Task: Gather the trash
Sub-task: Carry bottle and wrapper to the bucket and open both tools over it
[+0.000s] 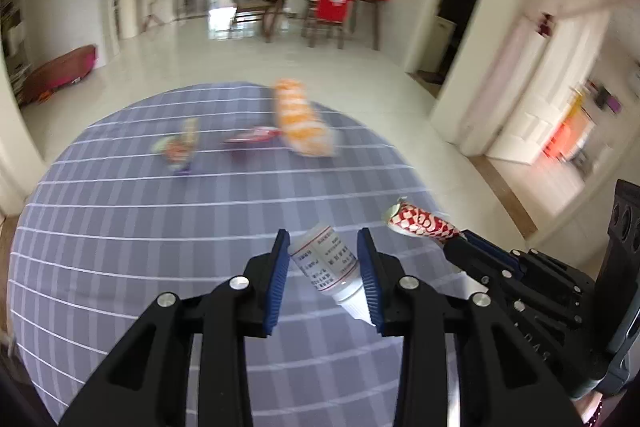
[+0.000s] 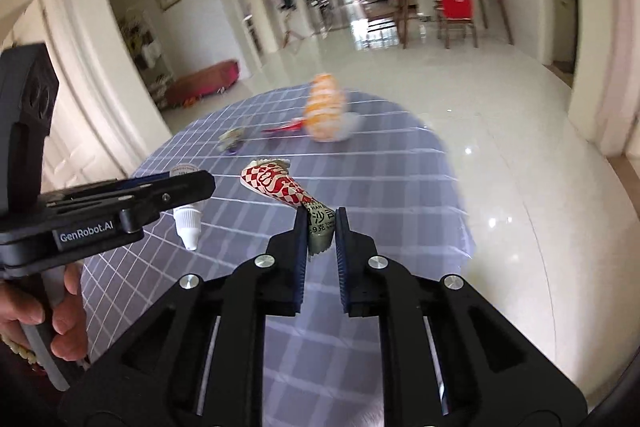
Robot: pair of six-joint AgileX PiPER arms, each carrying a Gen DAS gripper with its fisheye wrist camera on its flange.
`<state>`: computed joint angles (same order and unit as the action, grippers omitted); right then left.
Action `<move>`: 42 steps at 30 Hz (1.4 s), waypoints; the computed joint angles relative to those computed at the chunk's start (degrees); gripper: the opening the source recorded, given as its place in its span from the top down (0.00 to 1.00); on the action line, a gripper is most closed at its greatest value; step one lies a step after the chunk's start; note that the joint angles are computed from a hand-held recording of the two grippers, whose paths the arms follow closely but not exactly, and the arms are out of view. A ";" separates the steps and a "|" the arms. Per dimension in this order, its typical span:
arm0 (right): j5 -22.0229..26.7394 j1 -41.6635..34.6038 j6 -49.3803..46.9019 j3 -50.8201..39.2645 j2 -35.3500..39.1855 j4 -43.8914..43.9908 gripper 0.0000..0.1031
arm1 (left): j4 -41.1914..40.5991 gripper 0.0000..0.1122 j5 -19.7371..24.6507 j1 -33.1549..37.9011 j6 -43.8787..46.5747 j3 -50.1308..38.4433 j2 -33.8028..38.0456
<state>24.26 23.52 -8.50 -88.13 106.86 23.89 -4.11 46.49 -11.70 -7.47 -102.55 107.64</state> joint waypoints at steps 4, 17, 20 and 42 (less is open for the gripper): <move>-4.75 -6.85 -15.06 16.25 -10.79 15.65 0.87 | 1.72 0.70 -0.21 -7.89 -1.97 -0.30 0.43; -3.73 -34.80 -55.45 48.45 -27.82 53.46 0.87 | 2.68 0.70 5.26 -26.52 -5.00 -16.71 18.23; -1.23 -40.47 -61.24 51.27 -27.78 58.34 0.87 | 2.14 0.70 8.93 -28.82 -4.90 -24.16 24.09; 0.67 -43.99 -69.70 51.20 -20.27 65.42 0.87 | 7.52 0.36 20.59 -30.77 -8.57 -41.80 35.28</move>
